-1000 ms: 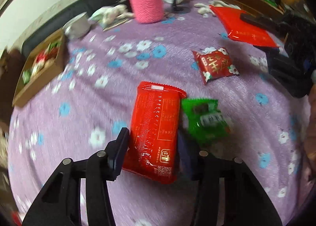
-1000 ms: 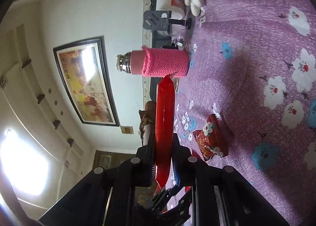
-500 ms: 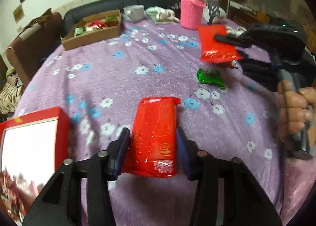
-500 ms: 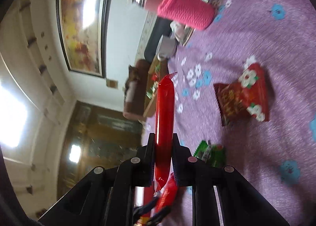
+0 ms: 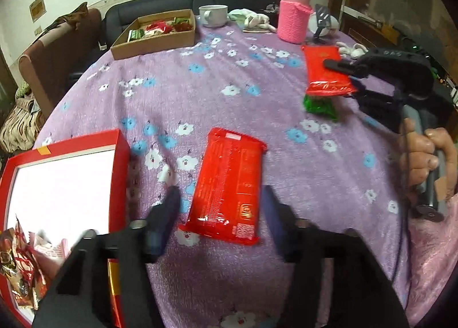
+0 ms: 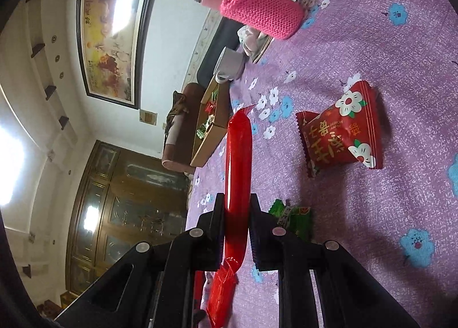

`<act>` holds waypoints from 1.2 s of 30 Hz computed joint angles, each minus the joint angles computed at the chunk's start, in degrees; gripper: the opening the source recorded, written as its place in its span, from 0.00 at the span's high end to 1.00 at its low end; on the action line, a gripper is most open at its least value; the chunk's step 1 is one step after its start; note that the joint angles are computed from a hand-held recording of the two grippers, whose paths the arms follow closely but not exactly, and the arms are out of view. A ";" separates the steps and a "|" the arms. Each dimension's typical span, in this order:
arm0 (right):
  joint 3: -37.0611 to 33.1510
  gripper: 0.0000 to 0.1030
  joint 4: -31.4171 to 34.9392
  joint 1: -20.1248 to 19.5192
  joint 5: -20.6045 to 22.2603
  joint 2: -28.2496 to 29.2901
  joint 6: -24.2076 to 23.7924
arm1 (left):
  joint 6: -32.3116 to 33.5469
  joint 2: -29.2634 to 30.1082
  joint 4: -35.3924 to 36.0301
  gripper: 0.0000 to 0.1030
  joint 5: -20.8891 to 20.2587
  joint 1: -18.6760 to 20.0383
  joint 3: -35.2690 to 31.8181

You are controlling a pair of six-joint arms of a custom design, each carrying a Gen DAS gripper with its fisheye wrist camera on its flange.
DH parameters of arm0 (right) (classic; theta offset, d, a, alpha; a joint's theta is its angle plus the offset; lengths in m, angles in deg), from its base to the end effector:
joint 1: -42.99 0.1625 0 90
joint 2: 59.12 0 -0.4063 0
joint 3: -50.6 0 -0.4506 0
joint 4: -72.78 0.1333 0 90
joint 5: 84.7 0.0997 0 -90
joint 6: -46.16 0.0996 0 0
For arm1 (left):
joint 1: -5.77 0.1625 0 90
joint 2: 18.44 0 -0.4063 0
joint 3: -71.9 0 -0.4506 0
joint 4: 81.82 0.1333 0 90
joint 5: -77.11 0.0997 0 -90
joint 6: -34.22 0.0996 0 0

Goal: Organize snacks
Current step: 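Lift and carry the large red packet toward the tray with left tool while right carries red stick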

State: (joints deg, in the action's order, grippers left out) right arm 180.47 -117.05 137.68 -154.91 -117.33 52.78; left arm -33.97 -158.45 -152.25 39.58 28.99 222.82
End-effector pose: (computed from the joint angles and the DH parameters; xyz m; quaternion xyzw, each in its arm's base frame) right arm 0.2064 -0.4727 0.0446 -0.0257 0.9561 -0.2222 0.1895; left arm -0.0875 -0.2685 0.2355 0.1055 0.8668 -0.3037 0.3811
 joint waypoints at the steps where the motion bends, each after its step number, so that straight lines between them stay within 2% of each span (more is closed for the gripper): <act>1: 0.06 0.84 0.03 0.02 0.16 -0.12 -0.18 | 0.89 0.17 -1.46 0.39 0.15 0.67 0.28; 2: 0.17 0.84 -0.05 -0.02 0.40 -0.21 -0.36 | 2.53 0.47 -3.74 0.37 0.01 1.66 0.57; 3: 0.25 0.84 -0.15 -0.03 0.48 -0.28 -0.34 | 4.88 1.31 -6.80 0.27 -0.58 3.03 0.85; 4: 0.26 0.84 -0.15 -0.03 0.52 -0.30 -0.19 | 7.84 3.11 -10.49 0.22 -1.62 5.01 0.89; 5: 0.30 0.84 -0.06 -0.14 0.76 -0.35 -0.04 | 10.05 5.42 -13.69 0.21 -2.78 6.86 0.82; 6: 0.17 0.84 -0.08 -0.17 0.89 -0.21 0.13 | 10.38 6.81 -14.49 0.17 -2.06 6.97 1.09; 9: 0.38 0.84 -0.39 -0.08 1.11 -0.44 0.18 | 11.47 7.67 -17.47 0.18 -0.60 7.05 1.97; 11: 0.42 0.84 -0.59 0.05 1.16 -0.49 0.11 | 11.02 7.89 -17.63 0.33 0.46 7.27 1.95; 12: 0.43 0.84 -0.51 0.07 1.18 -0.52 0.09 | 10.91 7.97 -17.37 0.51 0.96 7.33 1.74; 13: 0.32 0.84 -0.44 0.08 1.21 -0.43 0.20 | 11.10 7.81 -17.46 0.56 0.99 7.46 1.55; 15: 0.31 0.84 -0.39 0.14 1.13 -0.43 0.31 | 11.73 7.21 -18.28 0.57 0.80 7.73 1.84; 21: 0.42 0.84 -0.85 0.56 1.21 -0.52 -0.30 | 8.53 4.06 -13.81 0.57 0.13 3.27 2.90; 25: 0.50 0.84 -1.19 0.85 1.83 -0.53 -1.43 | 4.31 1.22 -7.90 0.57 0.83 -0.05 2.20; 31: 0.71 0.85 -1.93 1.86 0.66 -0.50 -3.53 | -7.30 -2.29 7.42 0.57 2.39 -6.76 -0.13; 36: 1.43 0.85 -4.69 1.93 -1.10 -0.41 -3.22 | -16.49 -4.47 18.92 0.57 2.10 -12.84 -2.11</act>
State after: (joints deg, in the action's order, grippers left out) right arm 181.90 -121.74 139.62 -156.02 -117.74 49.56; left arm -50.46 -162.92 -133.34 41.68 16.15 220.71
